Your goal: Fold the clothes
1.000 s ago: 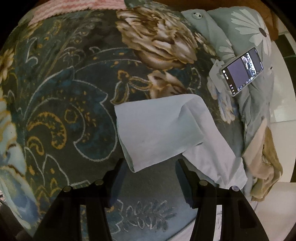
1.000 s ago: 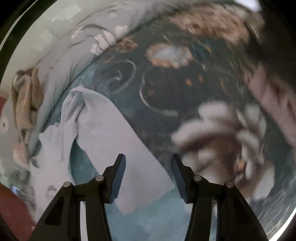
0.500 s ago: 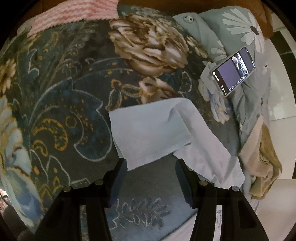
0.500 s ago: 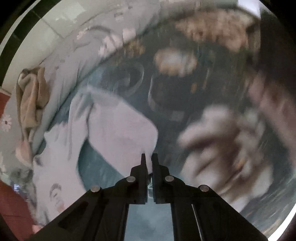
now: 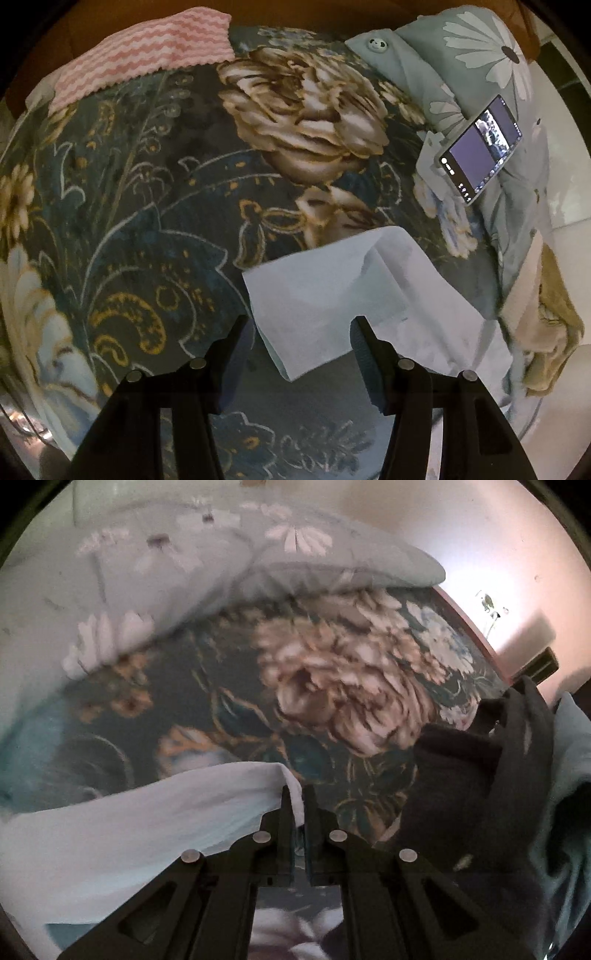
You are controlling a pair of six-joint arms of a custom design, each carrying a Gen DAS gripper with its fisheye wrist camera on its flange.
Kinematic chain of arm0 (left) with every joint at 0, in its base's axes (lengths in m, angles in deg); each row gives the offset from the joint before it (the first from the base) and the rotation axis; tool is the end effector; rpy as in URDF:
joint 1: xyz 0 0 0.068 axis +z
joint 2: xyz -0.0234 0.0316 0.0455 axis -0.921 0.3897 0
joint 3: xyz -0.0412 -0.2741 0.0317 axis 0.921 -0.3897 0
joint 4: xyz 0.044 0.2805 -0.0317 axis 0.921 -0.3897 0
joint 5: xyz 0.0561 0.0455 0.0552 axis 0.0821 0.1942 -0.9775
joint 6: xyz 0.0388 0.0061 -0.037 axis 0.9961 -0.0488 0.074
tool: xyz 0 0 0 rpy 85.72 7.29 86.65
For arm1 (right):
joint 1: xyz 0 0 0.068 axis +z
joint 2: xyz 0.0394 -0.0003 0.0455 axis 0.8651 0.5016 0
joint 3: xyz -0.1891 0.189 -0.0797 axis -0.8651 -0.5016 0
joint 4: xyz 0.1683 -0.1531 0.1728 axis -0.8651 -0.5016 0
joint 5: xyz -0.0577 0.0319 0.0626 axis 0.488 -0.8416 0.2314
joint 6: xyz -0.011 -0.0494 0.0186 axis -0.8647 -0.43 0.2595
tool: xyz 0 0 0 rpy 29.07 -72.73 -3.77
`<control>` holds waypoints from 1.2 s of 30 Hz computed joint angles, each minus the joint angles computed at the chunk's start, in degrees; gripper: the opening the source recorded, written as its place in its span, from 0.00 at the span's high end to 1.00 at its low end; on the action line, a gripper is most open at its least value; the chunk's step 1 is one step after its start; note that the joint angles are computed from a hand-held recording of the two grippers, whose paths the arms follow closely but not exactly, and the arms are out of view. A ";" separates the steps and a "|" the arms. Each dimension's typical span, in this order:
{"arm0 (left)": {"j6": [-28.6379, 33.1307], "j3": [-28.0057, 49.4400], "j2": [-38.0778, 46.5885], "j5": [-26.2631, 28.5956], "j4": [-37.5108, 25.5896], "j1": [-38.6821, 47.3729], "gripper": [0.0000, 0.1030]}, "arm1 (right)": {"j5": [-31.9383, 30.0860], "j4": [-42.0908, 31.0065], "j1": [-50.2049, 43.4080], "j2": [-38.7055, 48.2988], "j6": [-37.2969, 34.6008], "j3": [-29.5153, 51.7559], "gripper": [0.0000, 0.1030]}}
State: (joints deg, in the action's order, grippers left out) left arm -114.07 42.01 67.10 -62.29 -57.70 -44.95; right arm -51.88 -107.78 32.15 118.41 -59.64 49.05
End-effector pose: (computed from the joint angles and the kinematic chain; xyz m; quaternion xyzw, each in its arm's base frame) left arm 0.2028 0.0774 0.1245 -0.5191 0.8358 -0.0907 0.1542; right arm 0.2953 -0.1708 0.1341 0.3235 0.9156 -0.2153 0.1030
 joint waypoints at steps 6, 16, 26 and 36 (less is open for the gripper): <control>3.48 0.81 2.77 1.20 0.42 1.57 0.43 | 1.46 1.82 1.85 2.32 -3.34 -1.95 0.96; 1.18 -2.76 3.10 6.81 4.65 5.26 0.43 | -2.79 3.33 11.64 -21.86 0.26 -14.12 0.47; -4.97 -4.27 4.58 7.60 9.28 3.52 0.80 | -11.72 3.04 34.90 -30.11 17.25 -24.86 0.43; 6.44 2.34 2.53 -3.77 1.81 7.26 0.96 | -12.06 4.87 37.37 -28.18 17.76 -23.88 0.43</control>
